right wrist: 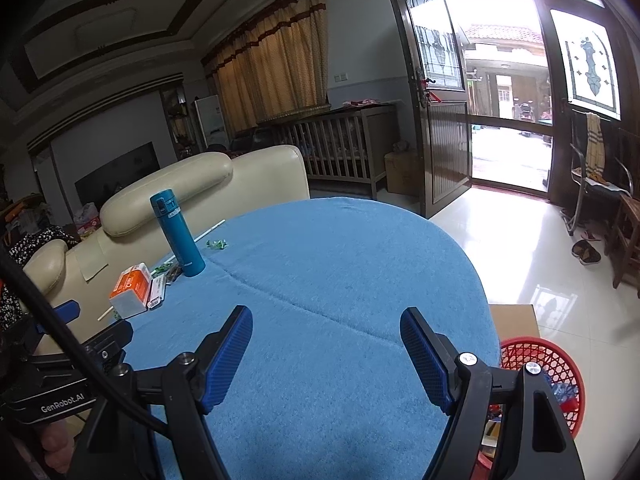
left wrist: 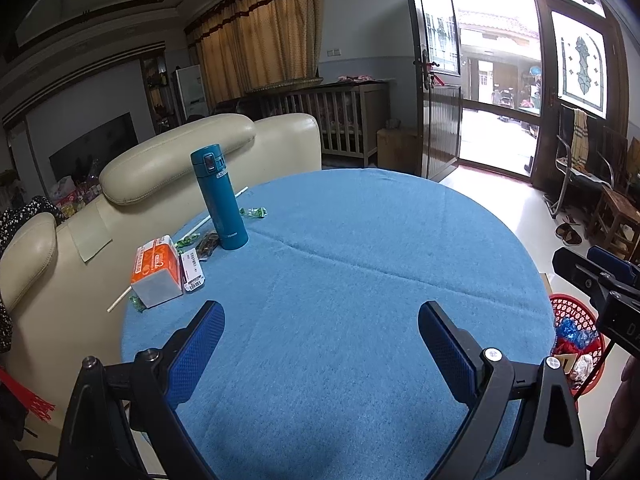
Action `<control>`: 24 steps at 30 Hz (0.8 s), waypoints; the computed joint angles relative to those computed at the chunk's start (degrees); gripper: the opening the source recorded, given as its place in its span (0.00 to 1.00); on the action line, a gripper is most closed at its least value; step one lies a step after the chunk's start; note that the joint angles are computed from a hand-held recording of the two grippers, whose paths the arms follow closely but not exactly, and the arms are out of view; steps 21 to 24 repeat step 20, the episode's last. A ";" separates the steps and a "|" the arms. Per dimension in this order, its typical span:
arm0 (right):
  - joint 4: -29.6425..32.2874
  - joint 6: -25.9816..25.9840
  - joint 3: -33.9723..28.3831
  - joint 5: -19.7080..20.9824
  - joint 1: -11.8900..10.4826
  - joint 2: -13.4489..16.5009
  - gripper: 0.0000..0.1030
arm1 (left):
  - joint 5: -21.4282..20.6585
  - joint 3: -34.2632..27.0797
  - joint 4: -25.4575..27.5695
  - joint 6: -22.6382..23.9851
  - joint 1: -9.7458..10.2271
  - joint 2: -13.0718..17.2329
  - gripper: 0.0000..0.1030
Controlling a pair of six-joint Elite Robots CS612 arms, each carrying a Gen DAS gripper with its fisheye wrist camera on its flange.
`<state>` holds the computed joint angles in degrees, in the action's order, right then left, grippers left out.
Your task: Collect trash
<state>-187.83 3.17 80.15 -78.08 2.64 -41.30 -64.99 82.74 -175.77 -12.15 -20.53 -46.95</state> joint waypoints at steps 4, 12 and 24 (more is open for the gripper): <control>0.31 0.14 -0.25 -0.26 0.11 0.03 0.77 | -0.24 -0.29 0.17 0.08 0.12 0.11 0.95; 1.14 0.10 -1.20 -1.52 0.51 0.30 0.77 | -1.36 -1.24 0.43 0.39 0.34 0.51 0.95; 1.27 -0.09 -2.43 -2.46 0.29 1.59 0.77 | -2.13 -2.87 1.08 0.59 0.56 2.09 0.95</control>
